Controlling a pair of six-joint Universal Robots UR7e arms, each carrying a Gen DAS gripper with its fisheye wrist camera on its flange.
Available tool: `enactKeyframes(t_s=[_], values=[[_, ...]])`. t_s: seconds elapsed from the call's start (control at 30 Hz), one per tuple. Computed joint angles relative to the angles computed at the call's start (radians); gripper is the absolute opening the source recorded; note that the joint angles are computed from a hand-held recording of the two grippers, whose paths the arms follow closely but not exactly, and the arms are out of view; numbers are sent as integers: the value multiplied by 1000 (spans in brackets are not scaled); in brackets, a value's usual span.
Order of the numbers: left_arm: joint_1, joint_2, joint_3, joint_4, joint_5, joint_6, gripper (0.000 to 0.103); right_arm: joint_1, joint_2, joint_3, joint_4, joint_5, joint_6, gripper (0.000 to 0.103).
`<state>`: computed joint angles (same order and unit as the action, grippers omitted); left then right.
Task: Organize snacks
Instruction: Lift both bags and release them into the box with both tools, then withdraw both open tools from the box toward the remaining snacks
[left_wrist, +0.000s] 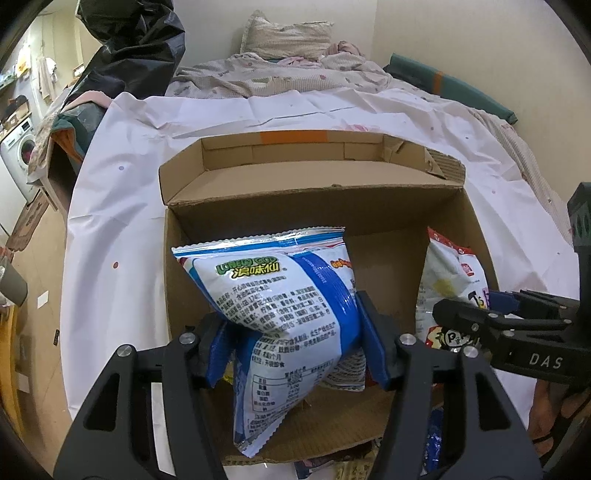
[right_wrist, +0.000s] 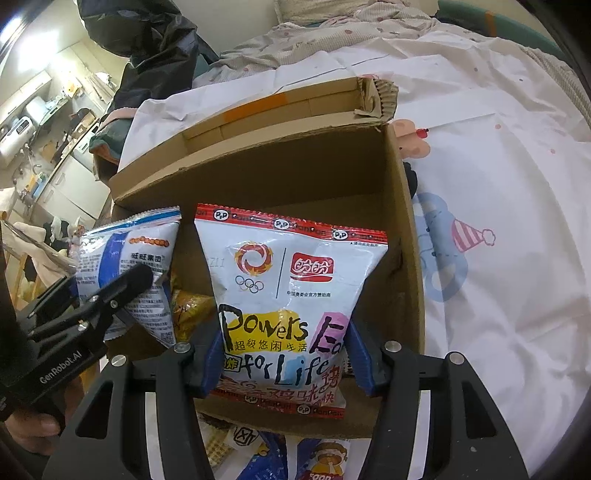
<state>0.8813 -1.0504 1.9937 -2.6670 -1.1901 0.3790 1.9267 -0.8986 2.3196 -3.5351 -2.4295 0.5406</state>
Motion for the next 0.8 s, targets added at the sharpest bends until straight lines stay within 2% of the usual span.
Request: enactKeyframes(t_s=[0.1,0.27,0.47,0.8], values=[[0,-7,-1,17,-13,-6,62,-4,-7,2,18,11,11,60],[-4,-20,17,-15,-3,8,95,-1,-13,0,18,14,12,62],[-4,-31,28,-7,-9,10,97,15,-9,3,-25,-1,-13,82],[-8,-39,39,-37,-3,14,97,23,-12,6,-53,-6,-28,83]])
